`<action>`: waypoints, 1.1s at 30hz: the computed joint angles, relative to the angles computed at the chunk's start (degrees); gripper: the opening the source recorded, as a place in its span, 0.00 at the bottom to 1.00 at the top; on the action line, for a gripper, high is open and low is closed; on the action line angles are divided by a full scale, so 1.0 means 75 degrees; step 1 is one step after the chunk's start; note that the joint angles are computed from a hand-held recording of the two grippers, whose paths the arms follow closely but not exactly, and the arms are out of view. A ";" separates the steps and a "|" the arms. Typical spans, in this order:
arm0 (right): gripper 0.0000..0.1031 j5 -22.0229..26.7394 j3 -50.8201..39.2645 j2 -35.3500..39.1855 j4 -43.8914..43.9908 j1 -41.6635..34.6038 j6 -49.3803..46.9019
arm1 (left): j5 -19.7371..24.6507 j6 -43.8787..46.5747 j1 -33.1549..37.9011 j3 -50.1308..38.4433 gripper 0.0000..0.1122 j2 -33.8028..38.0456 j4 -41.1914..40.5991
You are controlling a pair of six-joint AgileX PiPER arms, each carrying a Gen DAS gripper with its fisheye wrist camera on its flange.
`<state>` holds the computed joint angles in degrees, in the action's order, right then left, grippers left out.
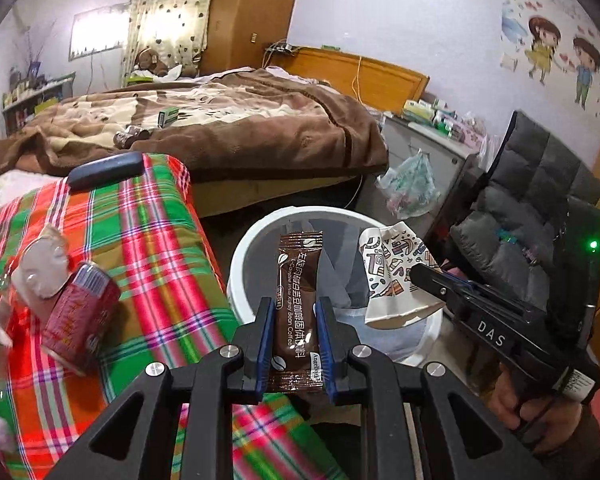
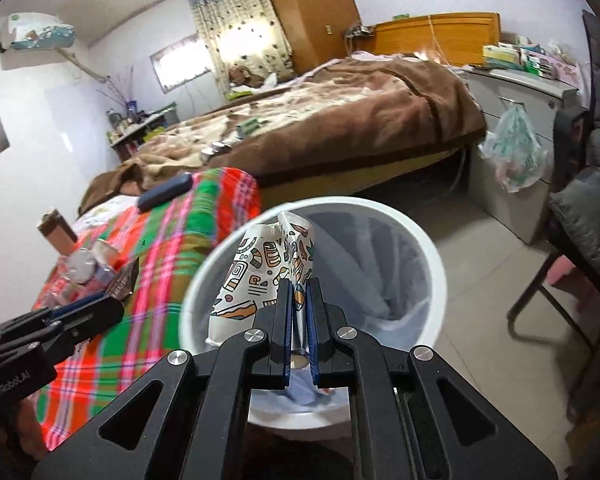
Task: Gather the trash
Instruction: 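Carry the wrapper and paper cup over the white bin and open both grippers, then withdraw both open grippers from the bin toward the remaining trash on the bed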
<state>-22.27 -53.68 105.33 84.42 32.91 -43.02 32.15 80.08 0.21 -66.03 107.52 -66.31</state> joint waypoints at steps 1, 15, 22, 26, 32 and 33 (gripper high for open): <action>0.07 -0.0047 -0.0019 0.0045 0.0166 -0.0016 -0.0165 | -0.0101 -0.0079 -0.0115 -0.0035 0.19 0.0052 0.0068; 0.27 -0.0044 -0.0085 0.0137 0.1488 -0.0221 -0.1846 | -0.0503 -0.0951 -0.0787 -0.0528 0.33 0.0668 0.0652; 0.50 -0.0128 -0.0013 0.0056 0.1242 -0.0131 -0.1574 | -0.0405 -0.0744 -0.0587 -0.0376 0.44 0.0517 0.0379; 0.50 -0.0128 0.0005 -0.0006 0.1067 -0.0053 -0.1323 | -0.0373 -0.0427 -0.0388 -0.0118 0.46 0.0311 0.0078; 0.50 -0.0245 -0.0081 0.0002 0.0748 0.0250 -0.0976 | -0.0389 0.0029 0.0086 0.0349 0.51 -0.0057 -0.0346; 0.50 -0.0260 -0.0092 0.0003 0.0699 0.0293 -0.0922 | -0.0409 0.0093 0.0170 0.0425 0.51 -0.0120 -0.0400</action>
